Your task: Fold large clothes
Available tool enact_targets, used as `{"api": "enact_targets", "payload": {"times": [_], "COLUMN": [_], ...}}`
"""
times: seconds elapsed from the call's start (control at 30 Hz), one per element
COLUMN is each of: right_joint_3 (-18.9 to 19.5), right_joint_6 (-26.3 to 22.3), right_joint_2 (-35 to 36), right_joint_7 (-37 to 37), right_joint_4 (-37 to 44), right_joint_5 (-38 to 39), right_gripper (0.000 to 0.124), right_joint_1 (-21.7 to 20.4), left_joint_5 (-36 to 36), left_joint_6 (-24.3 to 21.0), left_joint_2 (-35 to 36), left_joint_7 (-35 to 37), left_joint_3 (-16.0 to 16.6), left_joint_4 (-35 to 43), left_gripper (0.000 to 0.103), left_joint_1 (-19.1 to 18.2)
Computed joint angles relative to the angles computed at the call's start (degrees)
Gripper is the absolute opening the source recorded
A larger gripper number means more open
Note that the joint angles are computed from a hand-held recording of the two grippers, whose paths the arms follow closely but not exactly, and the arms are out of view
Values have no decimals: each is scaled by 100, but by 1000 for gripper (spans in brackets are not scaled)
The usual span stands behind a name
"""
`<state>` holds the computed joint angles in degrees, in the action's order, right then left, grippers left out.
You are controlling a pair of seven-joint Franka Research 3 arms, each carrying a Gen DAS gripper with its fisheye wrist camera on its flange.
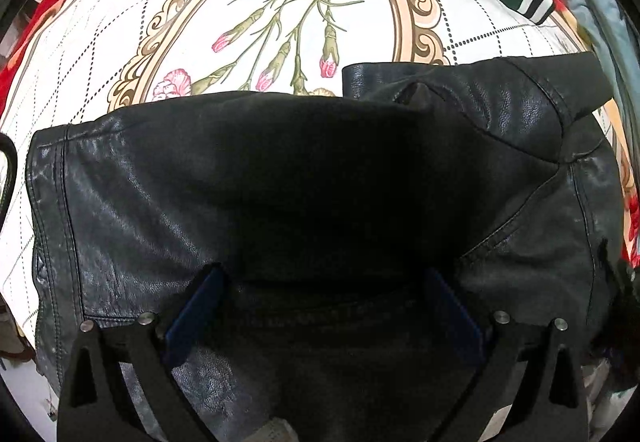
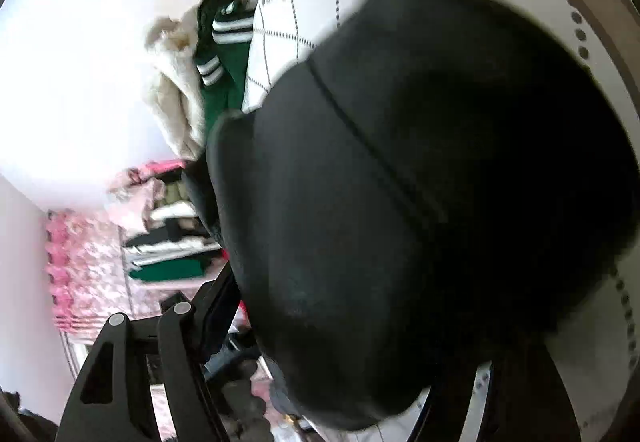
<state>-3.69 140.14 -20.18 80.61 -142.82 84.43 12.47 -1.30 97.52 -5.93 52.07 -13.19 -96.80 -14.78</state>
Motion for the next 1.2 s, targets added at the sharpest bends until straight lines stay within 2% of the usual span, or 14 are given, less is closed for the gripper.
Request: {"api": "enact_targets", "payload": {"times": [0.07,0.1,0.13,0.17,0.27,0.33,0.47,0.5,0.57,0.73,0.77,0.93,1.07,1.2], "right_joint_3": [11,59,79,109,245,312,401,465,525,578,574,846,1119,1370], "right_joint_6": [-33,68,135,265,713,956,1111,1008,785,219,142,-428,-837,-1523], "right_joint_2": [124,198,103,12,-47,-140,-267,-243,-132,426,528,1121,1954,2975], "right_joint_7": [-23,28,77,73,324,572,1520,1879,2292,2936,2915,2823,2665,2490], "right_joint_4": [154,241,167,100,240,360,767,957,1319,2357,2534,3591,4546,5532], "right_joint_5": [-51,17,96,248,393,176,-1433,-2189,-3200,-4739,-4835,-5559,-5812,-6097], "right_gripper": [74,61,38,30,24,23,23,23,23,23,23,23,23,24], "right_joint_1": [12,36,46,71,150,186,115,3,-122,-144,-82,286,715,1202], "left_joint_5": [28,55,83,100,141,78,-147,-201,-353,-816,-863,-1043,-624,39], "left_joint_6": [32,67,96,105,94,200,509,573,723,768,758,891,240,-550], "left_joint_2": [-25,-46,-64,-63,59,198,618,743,1045,1265,1138,-472,-1778,-2643], "left_joint_7": [-35,-63,-126,-156,-217,-174,13,57,186,339,299,-268,-786,-1171], "left_joint_3": [-10,-18,-43,-49,-79,-90,-145,-163,-201,-167,-132,268,616,763], "left_joint_4": [-34,-66,-82,-71,108,264,686,811,1112,1440,1354,31,-726,-917], "left_gripper": [103,103,103,103,103,103,103,103,103,103,103,103,103,103], "left_joint_1": [-7,-13,-33,-42,-83,-113,-196,-217,-256,-145,-93,308,664,1022]}}
